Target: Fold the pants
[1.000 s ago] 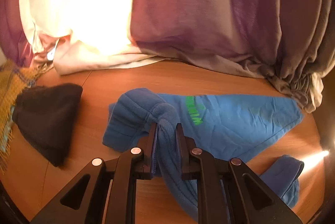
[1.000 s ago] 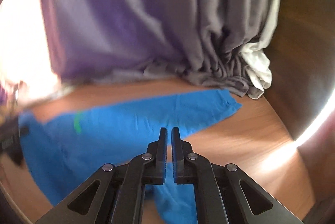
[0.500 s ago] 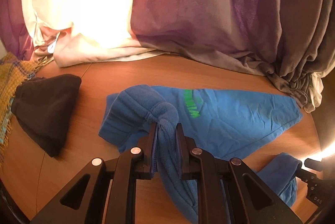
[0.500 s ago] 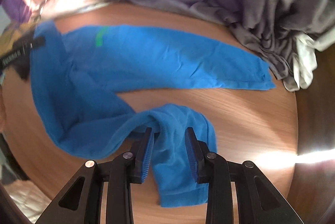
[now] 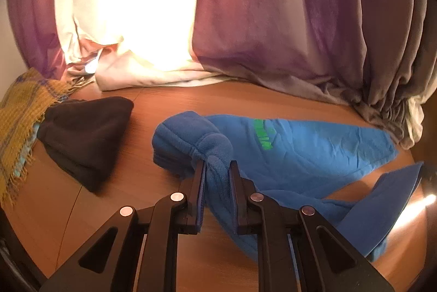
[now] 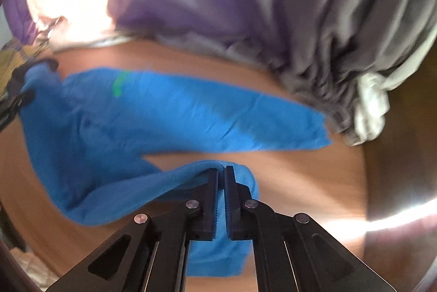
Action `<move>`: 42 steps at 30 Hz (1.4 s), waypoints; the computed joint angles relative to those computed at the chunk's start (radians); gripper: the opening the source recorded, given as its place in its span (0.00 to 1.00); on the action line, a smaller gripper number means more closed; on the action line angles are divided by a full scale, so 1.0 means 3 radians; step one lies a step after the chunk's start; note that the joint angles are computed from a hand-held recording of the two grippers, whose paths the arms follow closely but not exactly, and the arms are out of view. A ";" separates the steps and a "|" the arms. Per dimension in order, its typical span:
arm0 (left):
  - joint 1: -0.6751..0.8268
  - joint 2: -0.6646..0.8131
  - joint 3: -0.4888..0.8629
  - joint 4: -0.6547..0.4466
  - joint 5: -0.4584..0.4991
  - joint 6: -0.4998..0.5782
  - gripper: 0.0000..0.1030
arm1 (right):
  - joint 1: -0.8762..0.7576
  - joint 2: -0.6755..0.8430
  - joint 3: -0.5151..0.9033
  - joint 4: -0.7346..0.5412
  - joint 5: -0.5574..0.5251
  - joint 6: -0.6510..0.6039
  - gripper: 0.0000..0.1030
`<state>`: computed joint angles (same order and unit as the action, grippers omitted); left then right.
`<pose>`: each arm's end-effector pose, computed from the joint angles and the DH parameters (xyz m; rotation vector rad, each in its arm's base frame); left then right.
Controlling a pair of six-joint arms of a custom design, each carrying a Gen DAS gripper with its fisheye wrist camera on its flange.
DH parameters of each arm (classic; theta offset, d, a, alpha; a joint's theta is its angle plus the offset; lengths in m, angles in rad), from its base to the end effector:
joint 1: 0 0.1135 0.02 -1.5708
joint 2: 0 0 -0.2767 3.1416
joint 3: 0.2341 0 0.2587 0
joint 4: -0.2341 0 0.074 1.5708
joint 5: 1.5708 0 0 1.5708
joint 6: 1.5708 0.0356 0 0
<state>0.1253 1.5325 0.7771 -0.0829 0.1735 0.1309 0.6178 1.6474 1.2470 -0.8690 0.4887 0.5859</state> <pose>0.3050 0.0322 0.1801 0.0865 2.3929 -0.0892 0.2767 0.1761 0.2459 0.0571 2.6057 -0.3114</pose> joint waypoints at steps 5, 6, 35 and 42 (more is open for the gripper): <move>-0.0023 0.0054 0.0091 0.0104 -0.0118 -0.0047 0.16 | -0.0109 0.0115 0.0308 -0.0086 0.0312 -0.0181 0.04; -0.0035 0.0128 0.0151 0.0113 -0.0133 -0.0060 0.16 | -0.0131 0.0153 0.0367 -0.0089 0.0349 -0.0205 0.04; -0.0450 0.1730 0.1667 0.0041 -0.1026 0.0410 0.64 | -0.1170 0.2461 0.2607 -0.0459 -0.0074 -0.1168 0.05; -0.0489 0.1513 0.1636 0.0181 -0.1040 0.1077 0.77 | -0.1176 0.2549 0.2771 -0.0614 -0.0035 -0.1175 0.21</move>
<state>-0.0215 1.9863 1.2678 -0.0286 -0.1385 0.4539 0.2651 2.4121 2.0782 -1.0533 0.4783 0.2334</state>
